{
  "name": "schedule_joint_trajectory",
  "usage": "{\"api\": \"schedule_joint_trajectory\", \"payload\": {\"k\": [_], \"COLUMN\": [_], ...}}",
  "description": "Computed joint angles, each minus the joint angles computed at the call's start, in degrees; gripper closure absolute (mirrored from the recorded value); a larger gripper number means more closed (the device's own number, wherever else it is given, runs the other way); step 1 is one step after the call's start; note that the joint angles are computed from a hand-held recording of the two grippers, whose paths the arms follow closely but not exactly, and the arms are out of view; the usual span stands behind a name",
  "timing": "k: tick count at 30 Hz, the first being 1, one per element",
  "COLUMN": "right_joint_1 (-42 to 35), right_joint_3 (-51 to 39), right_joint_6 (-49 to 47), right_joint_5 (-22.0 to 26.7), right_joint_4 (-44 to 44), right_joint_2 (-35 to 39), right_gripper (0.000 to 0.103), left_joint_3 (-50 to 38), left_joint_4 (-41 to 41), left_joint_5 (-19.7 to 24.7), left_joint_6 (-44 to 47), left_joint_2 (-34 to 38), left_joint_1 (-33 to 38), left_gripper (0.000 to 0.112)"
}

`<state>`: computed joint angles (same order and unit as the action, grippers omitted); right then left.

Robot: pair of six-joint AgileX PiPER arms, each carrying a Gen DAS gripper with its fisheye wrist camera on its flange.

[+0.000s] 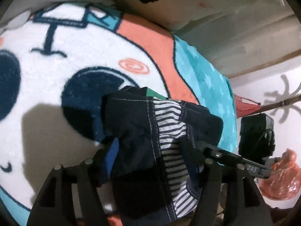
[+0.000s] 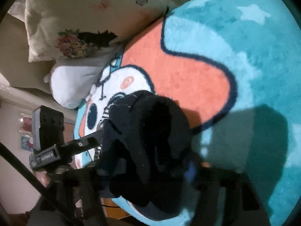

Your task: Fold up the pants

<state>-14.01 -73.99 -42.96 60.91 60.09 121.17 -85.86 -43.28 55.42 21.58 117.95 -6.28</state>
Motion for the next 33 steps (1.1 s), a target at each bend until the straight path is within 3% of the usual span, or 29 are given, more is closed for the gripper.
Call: {"api": "schedule_joint_trajectory", "payload": {"k": [2, 5, 9, 12, 16, 20, 22, 25, 28, 31, 33], "right_joint_1": [-0.4, -0.4, 1.7, 3.4, 5.2, 5.7, 5.4, 4.1, 3.4, 2.4, 1.5], "right_joint_3": [-0.1, -0.4, -3.5, -10.0, -17.0, -18.5, -17.9, -17.0, -16.1, -11.8, -11.6], "right_joint_6": [0.0, -0.4, -0.1, 2.5, 5.9, 9.9, 11.5, 11.9, 12.9, 10.0, 7.1], "right_joint_5": [1.0, 2.3, 1.7, 1.1, -0.9, -4.6, -5.8, -5.9, -7.0, -12.5, -11.5], "right_joint_4": [-0.1, -0.6, -1.0, -1.8, -3.5, -6.3, -7.5, -7.1, -8.7, -7.5, -3.8], "right_joint_2": [-0.8, -3.2, -5.4, -2.5, 2.6, 5.9, 7.0, 7.5, 4.1, -2.6, -4.2], "right_gripper": [0.064, 0.067, 0.067, 0.067, 0.068, 0.067, 0.056, 0.043, 0.042, 0.043, 0.047], "left_joint_3": [0.3, 1.4, -0.6, -6.1, -16.1, -24.9, -26.5, -27.3, -23.7, -17.0, -11.5], "left_joint_4": [-0.6, -1.6, -0.7, 2.1, 7.6, 15.4, 17.9, 19.1, 19.9, 24.9, 22.3], "left_joint_5": [0.4, 0.9, 1.4, 2.4, 3.3, 4.6, 4.7, 4.8, 3.3, -1.1, -3.8], "left_joint_6": [-0.1, 0.7, -0.5, -3.5, -9.0, -15.5, -16.9, -17.3, -17.0, -19.2, -17.3], "left_joint_2": [-0.8, -3.0, -4.2, -2.0, 3.8, 10.6, 12.5, 13.0, 8.9, 2.0, -2.7], "left_joint_1": [0.1, 0.8, 1.5, 1.9, 0.6, -1.7, -2.7, -3.4, -3.0, -4.1, -4.1], "left_gripper": [0.078, 0.085, 0.085, 0.085, 0.085, 0.085, 0.081, 0.079, 0.078, 0.078, 0.078]}}
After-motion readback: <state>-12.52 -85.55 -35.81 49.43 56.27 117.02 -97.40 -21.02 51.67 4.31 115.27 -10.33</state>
